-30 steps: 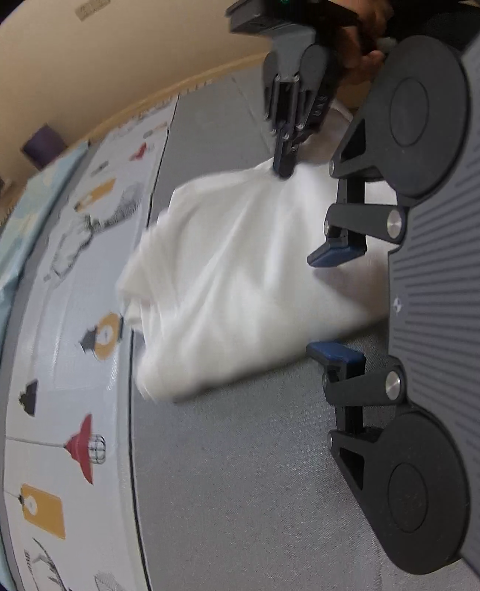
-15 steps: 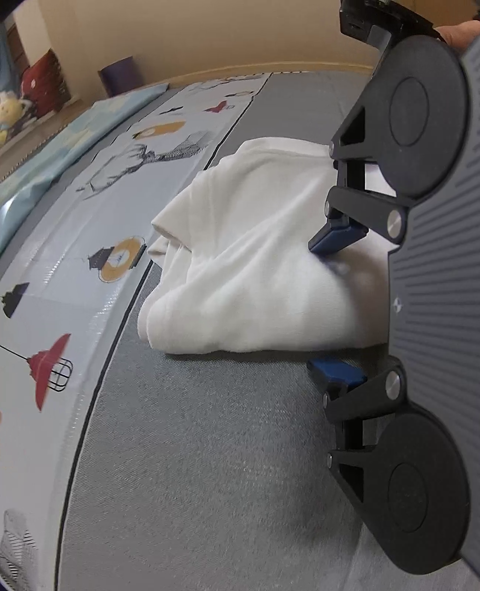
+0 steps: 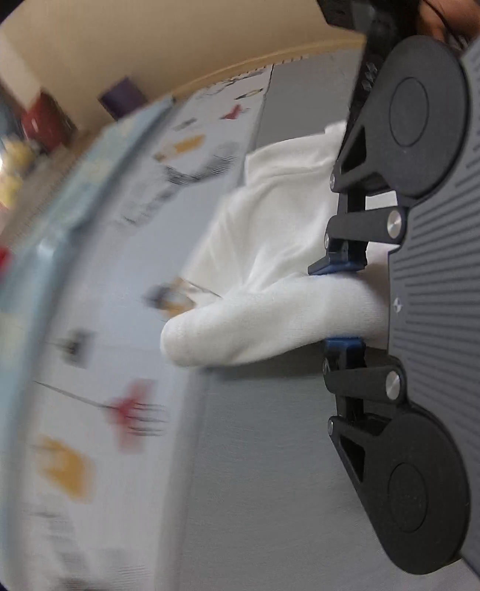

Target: Fold small clothes

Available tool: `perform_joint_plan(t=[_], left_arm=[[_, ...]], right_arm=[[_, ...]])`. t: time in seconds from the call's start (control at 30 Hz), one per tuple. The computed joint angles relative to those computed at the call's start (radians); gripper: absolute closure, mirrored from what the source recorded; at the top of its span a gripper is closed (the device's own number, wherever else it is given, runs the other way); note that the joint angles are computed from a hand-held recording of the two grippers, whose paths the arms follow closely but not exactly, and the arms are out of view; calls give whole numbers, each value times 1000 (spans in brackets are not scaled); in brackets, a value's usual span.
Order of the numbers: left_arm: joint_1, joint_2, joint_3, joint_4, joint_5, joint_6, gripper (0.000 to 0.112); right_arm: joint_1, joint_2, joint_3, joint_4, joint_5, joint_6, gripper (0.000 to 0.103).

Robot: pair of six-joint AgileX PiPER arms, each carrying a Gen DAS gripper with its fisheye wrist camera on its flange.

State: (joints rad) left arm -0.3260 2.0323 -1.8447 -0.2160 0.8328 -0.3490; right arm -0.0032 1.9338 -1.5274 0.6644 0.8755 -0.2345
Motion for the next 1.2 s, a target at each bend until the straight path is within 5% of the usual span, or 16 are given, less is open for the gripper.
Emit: perform_joint_plan(t=[0.07,0.13,0.2,0.27,0.47,0.63,0.77,1.03,1.2], left_arm=[[-14,-66,61,90,-105,-34,75],[-14,-135,145,203,-222,-147,55],[3,-169,181,283,-235,-248,43],[42,-168,182,203,-175,-199,42],[72,-173,206,184,-67,-136,44],[89,-149,224,25,-12,11,45],[-28,-38,119,249,162,-13,42],[-98,-90,148,448,192,-110,41],[-167,-199,193,617,233,-178,38]], right_arm=[[0,-32,41,128,-67,-105,81],[11,-77,101,271,-165,-236,78],[61,-121,143,290,-304,-264,67],[101,-137,157,166,-400,-132,57],[106,-112,102,-45,-252,14,56],[146,-94,88,-300,-148,148,60],[150,-74,84,-364,-91,213,63],[151,-94,70,-431,-44,265,63],[177,-240,166,-568,-157,356,62]])
